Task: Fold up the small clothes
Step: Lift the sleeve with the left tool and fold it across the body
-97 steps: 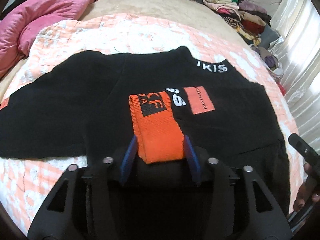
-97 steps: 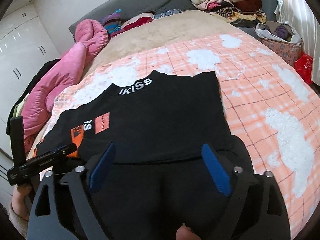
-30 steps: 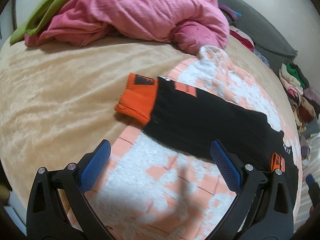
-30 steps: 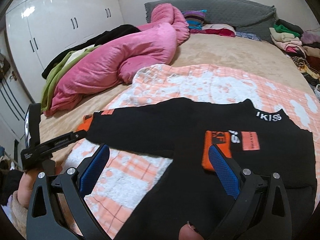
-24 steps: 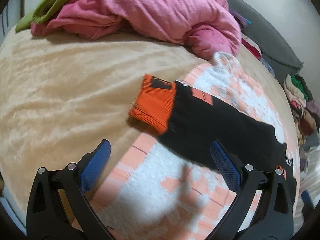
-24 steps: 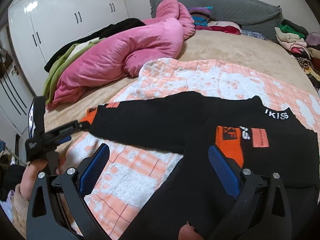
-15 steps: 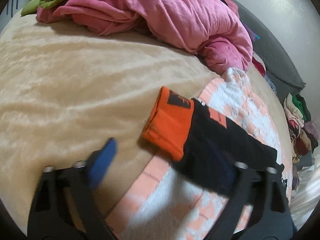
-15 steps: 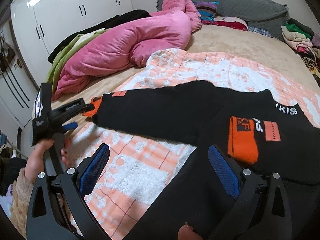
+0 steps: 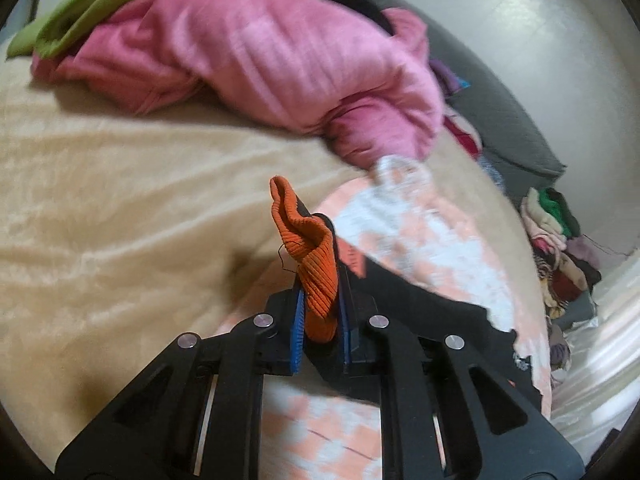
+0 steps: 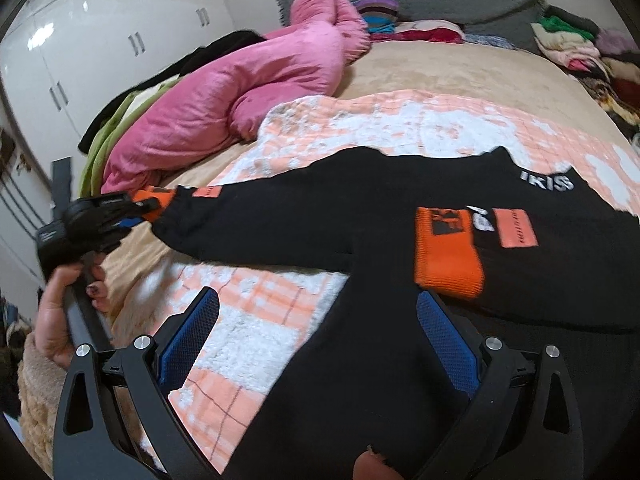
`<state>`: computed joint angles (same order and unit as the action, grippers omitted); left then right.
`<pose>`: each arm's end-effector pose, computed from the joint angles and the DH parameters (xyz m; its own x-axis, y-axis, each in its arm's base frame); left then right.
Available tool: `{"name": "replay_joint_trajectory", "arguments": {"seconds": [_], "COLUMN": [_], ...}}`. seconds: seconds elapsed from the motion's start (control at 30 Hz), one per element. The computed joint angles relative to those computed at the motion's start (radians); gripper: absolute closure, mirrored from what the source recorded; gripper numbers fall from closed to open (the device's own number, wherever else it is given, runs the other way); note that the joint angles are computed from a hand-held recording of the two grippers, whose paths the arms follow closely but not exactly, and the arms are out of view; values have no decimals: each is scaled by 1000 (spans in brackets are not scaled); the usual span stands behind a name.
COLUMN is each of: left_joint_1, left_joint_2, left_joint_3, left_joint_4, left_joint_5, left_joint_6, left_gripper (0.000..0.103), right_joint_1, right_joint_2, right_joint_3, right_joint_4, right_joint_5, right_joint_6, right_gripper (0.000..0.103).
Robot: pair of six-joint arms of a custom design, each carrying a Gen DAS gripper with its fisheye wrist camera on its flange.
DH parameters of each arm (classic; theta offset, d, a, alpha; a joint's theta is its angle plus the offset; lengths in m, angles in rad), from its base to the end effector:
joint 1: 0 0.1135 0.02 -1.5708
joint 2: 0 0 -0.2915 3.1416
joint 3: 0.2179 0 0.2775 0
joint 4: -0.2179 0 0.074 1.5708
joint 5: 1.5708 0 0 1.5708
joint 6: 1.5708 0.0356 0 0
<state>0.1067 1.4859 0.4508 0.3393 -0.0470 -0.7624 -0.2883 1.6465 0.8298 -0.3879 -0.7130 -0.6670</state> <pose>0.2675 0.0303 0.1314 -0.3627 -0.7327 -0.5759 -0.5430 0.6684 -0.5083 0.3013 -0.0651 0.1535 -0.6974 -0.2812 -0.6591 -0.5612 0.7863 0.2583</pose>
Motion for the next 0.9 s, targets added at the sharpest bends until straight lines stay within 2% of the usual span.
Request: {"name": "replay_joint_trajectory", "arguments": {"seconds": [0.17, 0.3, 0.67, 0.9], "left_joint_1": [-93, -175, -399, -521], "left_joint_2": [-107, -134, -99, -11], "left_joint_3": [39, 85, 217, 310], "left_joint_4": [-87, -122, -179, -183], "left_joint_5": [-55, -90, -174, -198], "left_joint_6": [5, 11, 6, 6], "left_gripper": [96, 96, 96, 96], "right_joint_1": [-82, -152, -356, -470], "right_joint_2": [12, 31, 136, 212], "right_joint_3": [36, 70, 234, 352], "right_joint_4": [-19, -14, -148, -256], "right_joint_5": [-19, -23, -125, -199], "right_joint_6": [4, 17, -17, -50], "right_gripper": [4, 4, 4, 4]}}
